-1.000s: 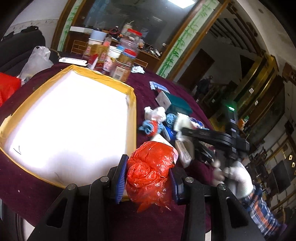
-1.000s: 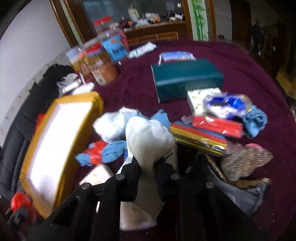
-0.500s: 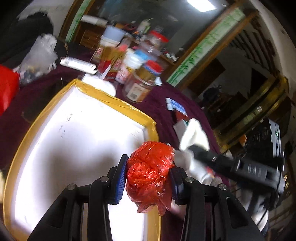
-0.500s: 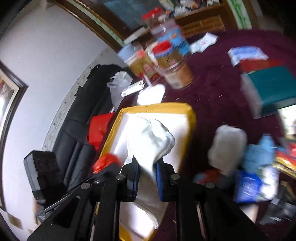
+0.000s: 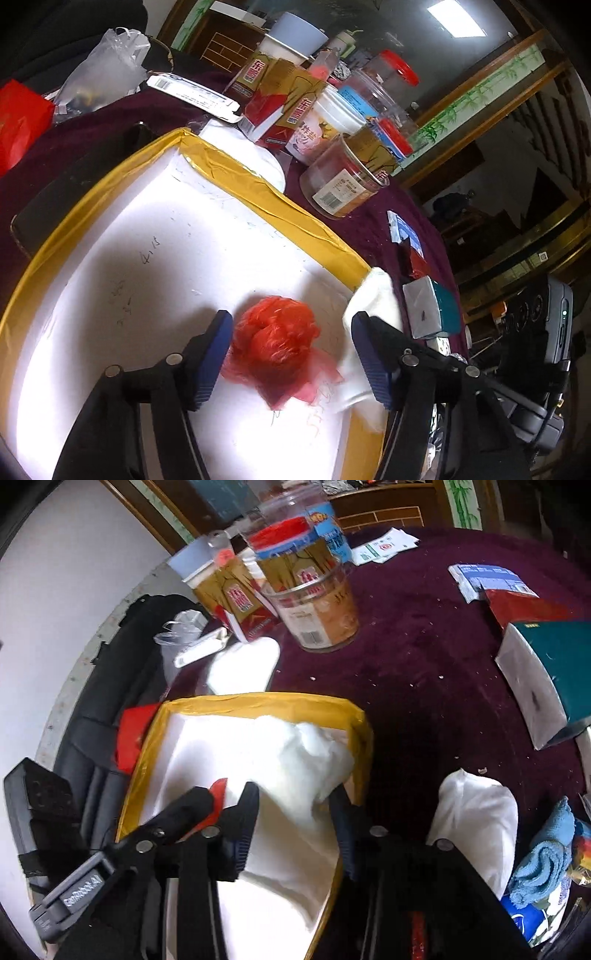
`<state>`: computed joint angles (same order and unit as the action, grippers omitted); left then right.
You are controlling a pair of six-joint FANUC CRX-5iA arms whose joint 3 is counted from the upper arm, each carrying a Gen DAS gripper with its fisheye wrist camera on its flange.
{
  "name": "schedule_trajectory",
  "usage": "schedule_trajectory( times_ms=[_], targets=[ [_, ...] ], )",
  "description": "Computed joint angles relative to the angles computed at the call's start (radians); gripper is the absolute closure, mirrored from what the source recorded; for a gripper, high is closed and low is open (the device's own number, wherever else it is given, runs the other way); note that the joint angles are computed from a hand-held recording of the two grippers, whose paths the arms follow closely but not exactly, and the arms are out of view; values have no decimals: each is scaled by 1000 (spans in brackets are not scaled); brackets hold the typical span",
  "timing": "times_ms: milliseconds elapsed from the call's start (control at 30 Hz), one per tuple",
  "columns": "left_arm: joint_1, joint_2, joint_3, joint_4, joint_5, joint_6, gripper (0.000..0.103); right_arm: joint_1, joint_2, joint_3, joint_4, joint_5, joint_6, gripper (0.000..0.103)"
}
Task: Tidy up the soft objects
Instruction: 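Drop red bag into tray with left tool while right tool drops white towel, then grasp the pink tissue pack from the table with the left tool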
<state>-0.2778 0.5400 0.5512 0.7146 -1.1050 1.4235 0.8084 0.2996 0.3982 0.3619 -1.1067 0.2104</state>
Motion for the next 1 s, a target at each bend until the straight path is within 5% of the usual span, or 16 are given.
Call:
schedule_trajectory(
  times_ms=[133, 267, 333, 400, 467, 633, 1000],
  targets=[
    [2, -29, -13, -13, -7, -6, 32, 38, -40, -40, 98, -20, -19, 52],
    [-21, -138, -87, -122, 64, -41, 32, 148, -114, -151, 342, -112, -90, 50],
    [-53, -235, -155, -247, 147, -35, 30, 220, -144, -224, 497, -198, -153, 33],
    [-85, -319, -219, -352, 217, 8, 19, 291, -184, -320, 636, -276, -248, 5],
    [-119, -415, -307, -428, 302, 56, 7, 350, -218, -393, 704, -359, -340, 3],
    [-218, -570, -416, -654, 408, 237, 1, 457, -308, -508, 667, -479, -525, 3],
    [-410, -591, -342, -921, 287, 355, 1, 638, -399, -622, 653, -692, -723, 3]
  ],
)
